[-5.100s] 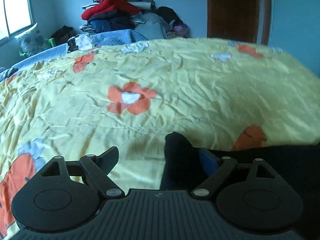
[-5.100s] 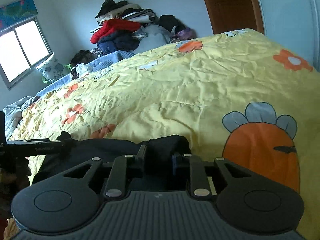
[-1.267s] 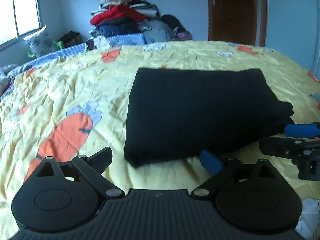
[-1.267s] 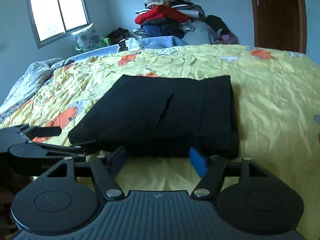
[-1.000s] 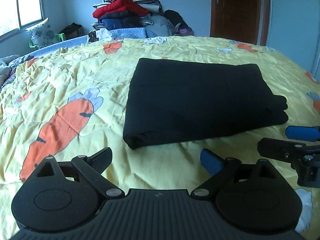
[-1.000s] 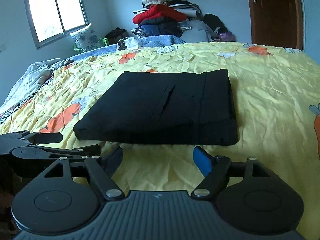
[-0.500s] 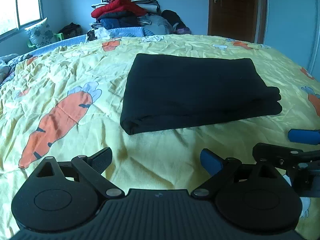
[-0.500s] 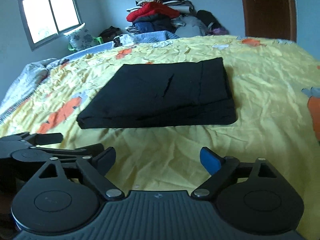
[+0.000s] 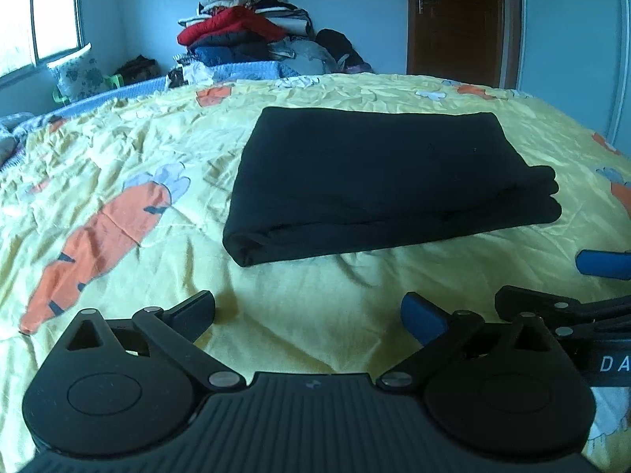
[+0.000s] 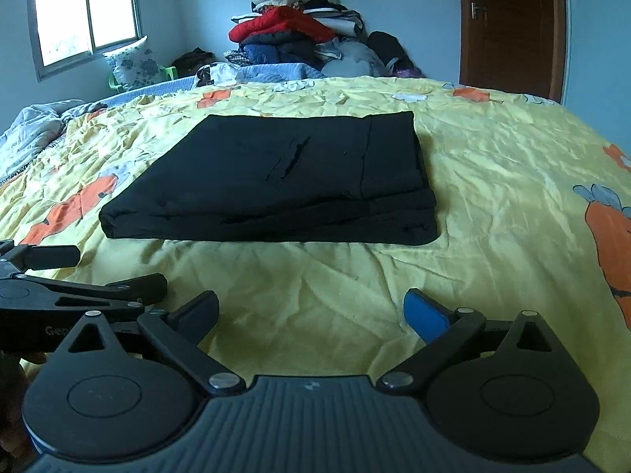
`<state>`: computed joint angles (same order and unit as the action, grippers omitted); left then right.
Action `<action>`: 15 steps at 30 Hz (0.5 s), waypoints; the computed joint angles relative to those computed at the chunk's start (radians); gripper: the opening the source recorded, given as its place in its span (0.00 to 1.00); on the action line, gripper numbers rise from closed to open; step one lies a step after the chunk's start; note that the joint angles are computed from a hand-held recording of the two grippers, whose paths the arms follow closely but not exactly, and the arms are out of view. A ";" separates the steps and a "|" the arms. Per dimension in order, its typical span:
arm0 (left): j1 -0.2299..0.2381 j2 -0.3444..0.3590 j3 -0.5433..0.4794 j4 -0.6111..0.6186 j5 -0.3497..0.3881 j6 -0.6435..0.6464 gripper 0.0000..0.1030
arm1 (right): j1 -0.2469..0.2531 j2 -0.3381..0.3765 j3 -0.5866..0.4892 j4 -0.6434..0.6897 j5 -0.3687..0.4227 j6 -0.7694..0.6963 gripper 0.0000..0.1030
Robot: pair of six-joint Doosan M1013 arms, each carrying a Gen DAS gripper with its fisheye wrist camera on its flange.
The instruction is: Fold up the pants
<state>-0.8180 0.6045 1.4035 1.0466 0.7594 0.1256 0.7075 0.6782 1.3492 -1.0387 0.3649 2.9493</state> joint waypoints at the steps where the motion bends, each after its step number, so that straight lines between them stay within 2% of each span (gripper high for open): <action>1: 0.002 -0.002 0.003 -0.005 -0.009 -0.004 1.00 | 0.001 0.001 -0.002 -0.001 0.008 0.002 1.00; 8: 0.004 -0.003 0.010 0.003 -0.021 -0.023 1.00 | 0.008 0.006 -0.013 0.000 0.058 0.001 1.00; 11: 0.004 -0.003 0.009 0.002 -0.018 -0.026 1.00 | 0.013 0.014 -0.028 0.025 0.088 -0.048 1.00; 15: 0.005 -0.005 0.013 -0.002 -0.023 -0.040 1.00 | 0.014 0.016 -0.031 0.029 0.093 -0.056 1.00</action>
<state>-0.8131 0.5995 1.4161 1.0445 0.7363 0.0853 0.7216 0.6937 1.3177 -1.0097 0.4574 2.8937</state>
